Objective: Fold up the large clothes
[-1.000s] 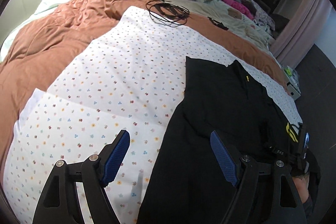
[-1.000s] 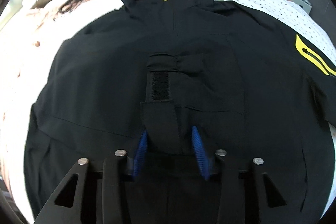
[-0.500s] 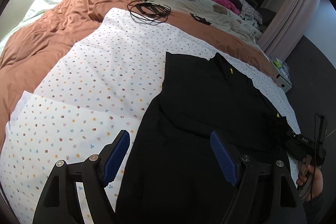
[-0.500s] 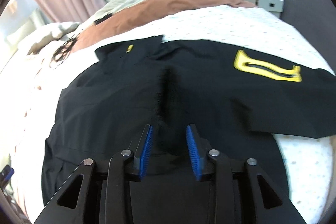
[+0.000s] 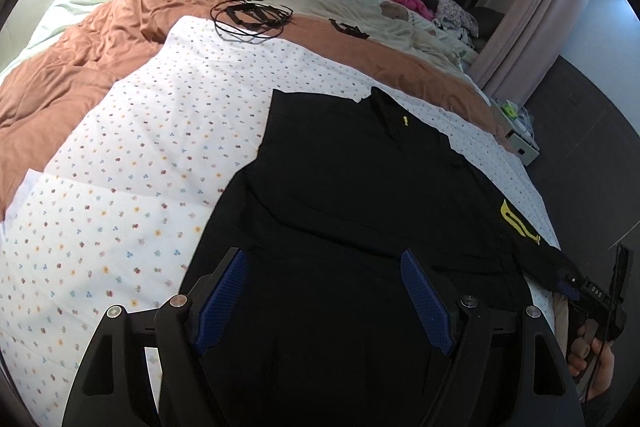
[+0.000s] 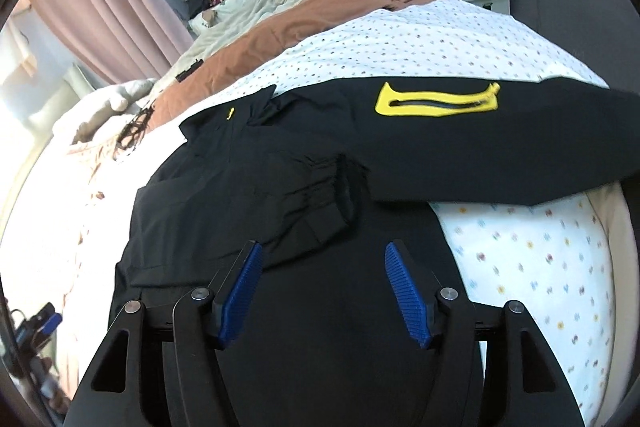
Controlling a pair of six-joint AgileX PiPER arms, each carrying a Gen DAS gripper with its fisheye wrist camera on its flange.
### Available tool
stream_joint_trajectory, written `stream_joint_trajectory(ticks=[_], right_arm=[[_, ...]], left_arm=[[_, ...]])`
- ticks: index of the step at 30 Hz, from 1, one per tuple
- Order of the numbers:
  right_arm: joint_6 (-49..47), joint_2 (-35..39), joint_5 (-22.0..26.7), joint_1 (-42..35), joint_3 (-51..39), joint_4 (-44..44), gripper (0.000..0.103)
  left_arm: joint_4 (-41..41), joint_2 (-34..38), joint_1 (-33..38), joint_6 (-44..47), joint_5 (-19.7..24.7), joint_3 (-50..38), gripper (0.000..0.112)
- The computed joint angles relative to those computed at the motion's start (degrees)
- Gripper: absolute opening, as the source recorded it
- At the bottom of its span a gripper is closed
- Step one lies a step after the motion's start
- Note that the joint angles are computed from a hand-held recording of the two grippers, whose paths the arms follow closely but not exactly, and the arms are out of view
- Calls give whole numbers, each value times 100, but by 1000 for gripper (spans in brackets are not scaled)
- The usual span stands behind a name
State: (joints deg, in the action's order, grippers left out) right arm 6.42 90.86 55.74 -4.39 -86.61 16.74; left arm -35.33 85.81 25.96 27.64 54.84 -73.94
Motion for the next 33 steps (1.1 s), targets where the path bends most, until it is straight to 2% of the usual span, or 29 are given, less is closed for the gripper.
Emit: stream_joint_trajectory(ticks=[5,8,17,26,33], right_arm=[[-416,-549,-94,-445,631,275,64],[-739,-869,-92,-961,933,496,64],[-1934,-1293,403,-3120,1133,1465,64],[-2607,-908,860,-4890,633,2168,64],[-2575,-187,908,-5459,115,2331,63]], left_arm=[[162,-105,-329,-181,-135,181,80],[219,-138,-579,-331,-241,245,80],[711,-128,-1608,-972,-585,331,80],[1348,263,-2791,-1840,-925,148,80],[1909,843,-3425,-2460,-1015,-240,80]])
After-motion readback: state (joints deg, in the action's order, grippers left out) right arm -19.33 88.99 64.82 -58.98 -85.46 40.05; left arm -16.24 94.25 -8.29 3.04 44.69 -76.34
